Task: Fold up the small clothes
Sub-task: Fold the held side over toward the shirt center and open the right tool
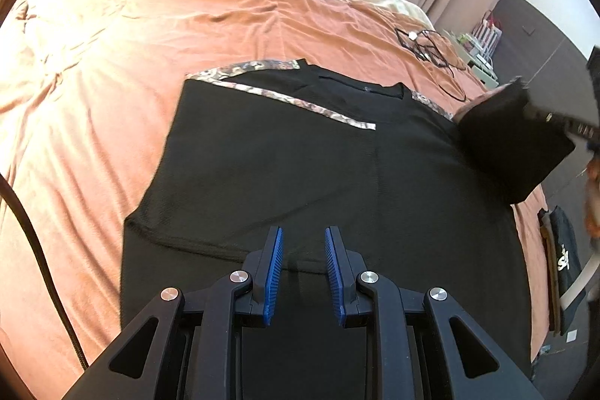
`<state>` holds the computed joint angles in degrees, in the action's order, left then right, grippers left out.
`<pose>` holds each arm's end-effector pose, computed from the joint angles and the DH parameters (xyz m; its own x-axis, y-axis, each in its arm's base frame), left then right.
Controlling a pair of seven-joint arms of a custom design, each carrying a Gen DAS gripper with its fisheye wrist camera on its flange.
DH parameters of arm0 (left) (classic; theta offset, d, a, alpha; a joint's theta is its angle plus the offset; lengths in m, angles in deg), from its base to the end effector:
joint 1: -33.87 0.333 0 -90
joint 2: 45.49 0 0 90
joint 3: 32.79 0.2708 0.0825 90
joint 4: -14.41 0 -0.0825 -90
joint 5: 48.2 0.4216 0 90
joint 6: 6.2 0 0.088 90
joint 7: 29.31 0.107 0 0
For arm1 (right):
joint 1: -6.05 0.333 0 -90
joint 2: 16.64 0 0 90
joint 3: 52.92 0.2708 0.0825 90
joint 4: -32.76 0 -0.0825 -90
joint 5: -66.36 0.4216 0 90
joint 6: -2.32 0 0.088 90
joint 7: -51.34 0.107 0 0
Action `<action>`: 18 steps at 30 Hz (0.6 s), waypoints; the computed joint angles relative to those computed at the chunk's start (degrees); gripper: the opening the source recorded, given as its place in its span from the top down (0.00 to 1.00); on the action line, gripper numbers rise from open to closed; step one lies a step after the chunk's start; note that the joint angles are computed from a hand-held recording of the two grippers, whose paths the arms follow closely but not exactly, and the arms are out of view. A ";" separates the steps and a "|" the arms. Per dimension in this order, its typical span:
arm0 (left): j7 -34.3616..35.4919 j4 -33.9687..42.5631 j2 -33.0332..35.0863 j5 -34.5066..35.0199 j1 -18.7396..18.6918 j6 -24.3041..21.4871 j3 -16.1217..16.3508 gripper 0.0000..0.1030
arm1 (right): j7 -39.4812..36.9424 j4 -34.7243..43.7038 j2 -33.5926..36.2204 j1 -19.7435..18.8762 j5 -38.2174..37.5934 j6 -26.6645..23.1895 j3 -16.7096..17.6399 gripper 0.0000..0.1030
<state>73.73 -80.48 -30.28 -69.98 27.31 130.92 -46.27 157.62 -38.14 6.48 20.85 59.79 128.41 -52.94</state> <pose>0.6622 -0.2309 0.4553 -0.3883 -0.8692 0.3061 -0.8535 0.2139 -0.4752 0.7165 0.1850 0.5587 0.0259 -0.9989 -0.0381 -0.8430 -0.0014 -0.5380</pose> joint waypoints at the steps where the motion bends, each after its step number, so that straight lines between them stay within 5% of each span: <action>1: 0.05 -0.16 -0.12 -0.15 0.12 -0.06 0.03 0.76 | -1.01 0.29 0.88 -0.04 1.24 -0.46 0.79 0.97; 4: 0.32 -0.79 -0.69 -0.08 0.28 -0.34 0.16 0.76 | -3.33 2.58 3.59 -1.01 6.23 -2.07 2.43 0.81; 6: 0.55 -1.01 -0.89 0.28 0.14 -0.36 0.19 0.76 | -4.33 1.89 3.51 -1.73 8.85 -1.05 2.69 0.42; 18: -1.71 6.63 5.74 3.36 -2.82 -2.60 -1.23 0.76 | 0.27 -23.96 -12.93 -4.68 7.65 9.30 -0.46 0.40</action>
<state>72.01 -73.85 -24.54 -66.62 24.49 128.32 -47.51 157.89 -62.10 -6.45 16.17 67.44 137.71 -53.40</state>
